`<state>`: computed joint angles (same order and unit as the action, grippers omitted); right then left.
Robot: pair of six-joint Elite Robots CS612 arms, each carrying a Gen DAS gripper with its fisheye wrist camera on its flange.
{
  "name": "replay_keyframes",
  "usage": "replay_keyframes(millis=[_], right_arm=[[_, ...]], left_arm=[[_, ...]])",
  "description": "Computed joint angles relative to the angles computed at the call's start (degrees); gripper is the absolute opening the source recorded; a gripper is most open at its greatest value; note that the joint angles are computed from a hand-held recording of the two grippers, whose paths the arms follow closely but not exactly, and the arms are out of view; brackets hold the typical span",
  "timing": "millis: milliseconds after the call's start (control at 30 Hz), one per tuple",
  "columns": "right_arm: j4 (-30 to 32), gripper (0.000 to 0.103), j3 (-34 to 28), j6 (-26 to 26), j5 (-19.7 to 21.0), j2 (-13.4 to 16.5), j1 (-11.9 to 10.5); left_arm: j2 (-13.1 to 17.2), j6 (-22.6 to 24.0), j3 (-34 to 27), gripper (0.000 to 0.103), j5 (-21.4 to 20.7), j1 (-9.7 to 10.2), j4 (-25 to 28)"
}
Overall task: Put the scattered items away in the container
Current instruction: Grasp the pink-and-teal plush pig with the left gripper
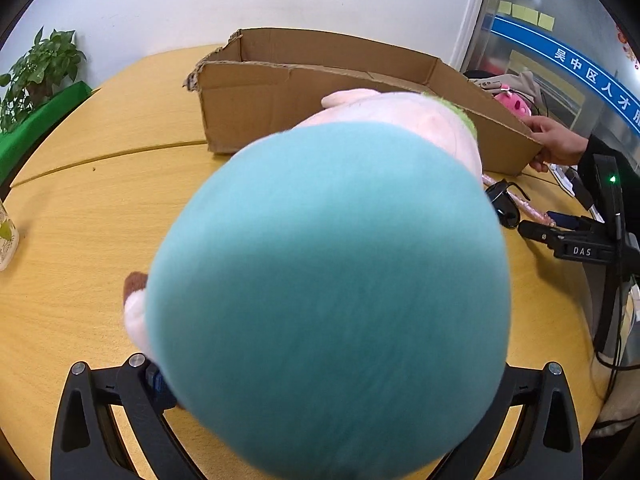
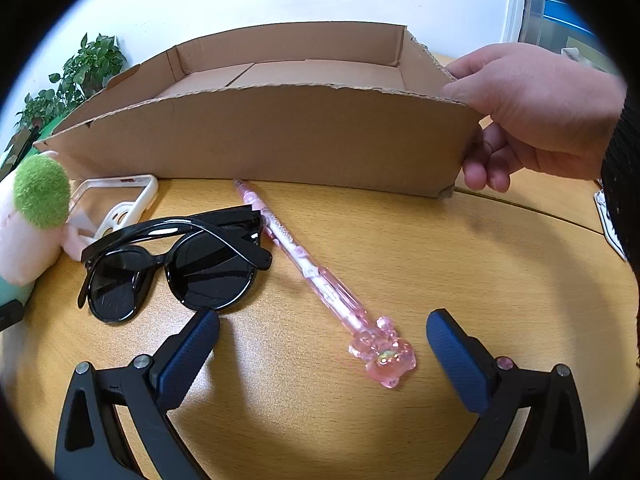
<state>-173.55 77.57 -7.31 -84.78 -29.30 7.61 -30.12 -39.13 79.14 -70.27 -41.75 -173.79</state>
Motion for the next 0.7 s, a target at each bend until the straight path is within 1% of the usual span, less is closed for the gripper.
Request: replay_keyframes(millis=[67, 233, 300, 400, 467, 500, 533, 600, 700], right_arm=[[-0.01, 0.103, 0.06, 0.0, 0.0, -0.05, 0.0], [-0.01, 0.103, 0.11, -0.01, 0.01, -0.09, 0.0], [-0.01, 0.103, 0.13, -0.01, 0.0, -0.1, 0.0], [-0.01, 0.103, 0.15, -0.01, 0.0, -0.13, -0.01], [-0.01, 0.103, 0.17, -0.01, 0.0, -0.14, -0.01], [-0.01, 0.103, 0.17, -0.01, 0.0, -0.14, -0.01], [0.01, 0.103, 0.13, -0.01, 0.0, -0.12, -0.01], [0.01, 0.103, 0.18, -0.01, 0.0, -0.17, -0.01], [0.03, 0.103, 0.14, -0.01, 0.0, -0.15, -0.01]], left_arm=[[-0.07, 0.56, 0.22, 0.103, 0.43, -0.09, -1.06], [-0.57, 2.37, 1.85, 0.103, 1.08, -0.3, -7.41], [-0.26, 4.64, 1.43, 0.103, -1.69, 0.06, -8.98], [0.48, 8.0, -0.35, 0.103, -7.09, 0.64, -8.31], [1.35, 11.5, -2.5, 0.103, -12.15, 0.83, -7.76], [1.48, 13.3, -2.95, 0.103, -13.71, 0.71, -7.62], [1.4, 15.15, -2.98, 0.103, -14.38, 0.42, -7.71], [1.0, 15.89, -2.39, 0.103, -15.28, 0.23, -8.31], [0.34, 13.46, -0.56, 0.103, -17.25, 0.45, -11.91]])
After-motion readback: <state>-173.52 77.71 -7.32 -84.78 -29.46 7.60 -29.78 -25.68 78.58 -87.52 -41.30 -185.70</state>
